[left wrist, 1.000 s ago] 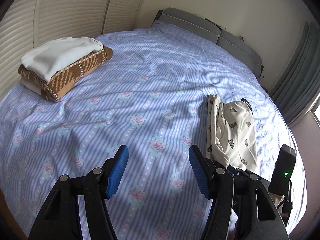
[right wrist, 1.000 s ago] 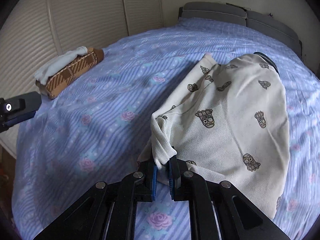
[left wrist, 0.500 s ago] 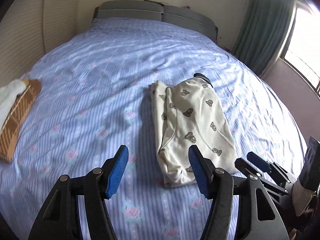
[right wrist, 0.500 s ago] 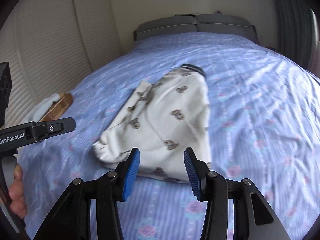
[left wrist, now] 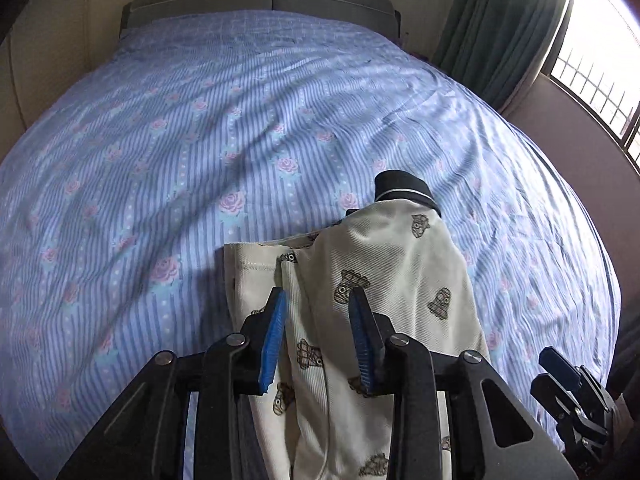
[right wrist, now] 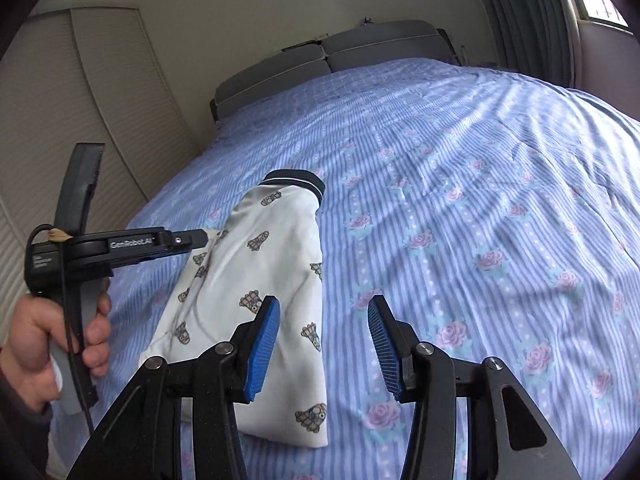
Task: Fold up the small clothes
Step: 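Grasp the bundle edge with the left gripper, fold it over, release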
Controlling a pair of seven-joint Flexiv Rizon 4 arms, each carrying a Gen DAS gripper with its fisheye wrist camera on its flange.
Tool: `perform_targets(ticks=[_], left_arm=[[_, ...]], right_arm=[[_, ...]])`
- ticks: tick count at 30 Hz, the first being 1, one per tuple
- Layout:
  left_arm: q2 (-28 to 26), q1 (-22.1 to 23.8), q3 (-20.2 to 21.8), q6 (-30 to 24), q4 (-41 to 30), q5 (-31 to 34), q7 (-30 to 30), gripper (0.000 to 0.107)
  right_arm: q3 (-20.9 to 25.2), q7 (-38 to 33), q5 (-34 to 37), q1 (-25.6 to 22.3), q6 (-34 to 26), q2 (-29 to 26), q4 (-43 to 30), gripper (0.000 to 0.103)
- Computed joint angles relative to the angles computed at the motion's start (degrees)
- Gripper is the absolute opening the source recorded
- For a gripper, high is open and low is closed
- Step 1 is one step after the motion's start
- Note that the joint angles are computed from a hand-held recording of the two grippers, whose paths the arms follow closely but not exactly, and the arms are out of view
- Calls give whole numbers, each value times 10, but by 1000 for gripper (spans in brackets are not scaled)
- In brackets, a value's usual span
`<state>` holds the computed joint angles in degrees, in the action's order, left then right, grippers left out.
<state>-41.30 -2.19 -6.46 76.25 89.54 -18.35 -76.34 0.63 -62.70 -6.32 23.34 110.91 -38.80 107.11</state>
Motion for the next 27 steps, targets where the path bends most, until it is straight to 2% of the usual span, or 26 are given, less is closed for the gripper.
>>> perform_targets(ticks=[3,7,9,11,12,18,23,27], left_arm=[[-22,-25,46,-41,-38,18,-40,32],[-36,-7,24,-50,-49,10,-40,32],[-40,-1,15,-49,-51,8,-36,26],[-40,5,5,-45,-48,2,-31,7],[-38,3,7,-41,-46,3,-31,5],[-18,-19,39,-10,-27,29,-48,4],[17,2,20,46,19,24,-48,4],[5,-8,44,28,5,34,-53,4]], right_arm=[[-2,-6,-1,3,9,-6,-5,47],[-6,-14,-5,5,4,-15,-12,47],[-9,-14,-5,6,-5,-17,-16,47],[-15,-13,0,9,-11,-18,-17,47],[-20,-11,4,11,-14,-16,-16,47],[-39,-5,16,24,-24,-15,-16,47],[-37,-3,14,22,-26,-12,-19,47],[-41,-8,12,28,-25,-12,-21,47]])
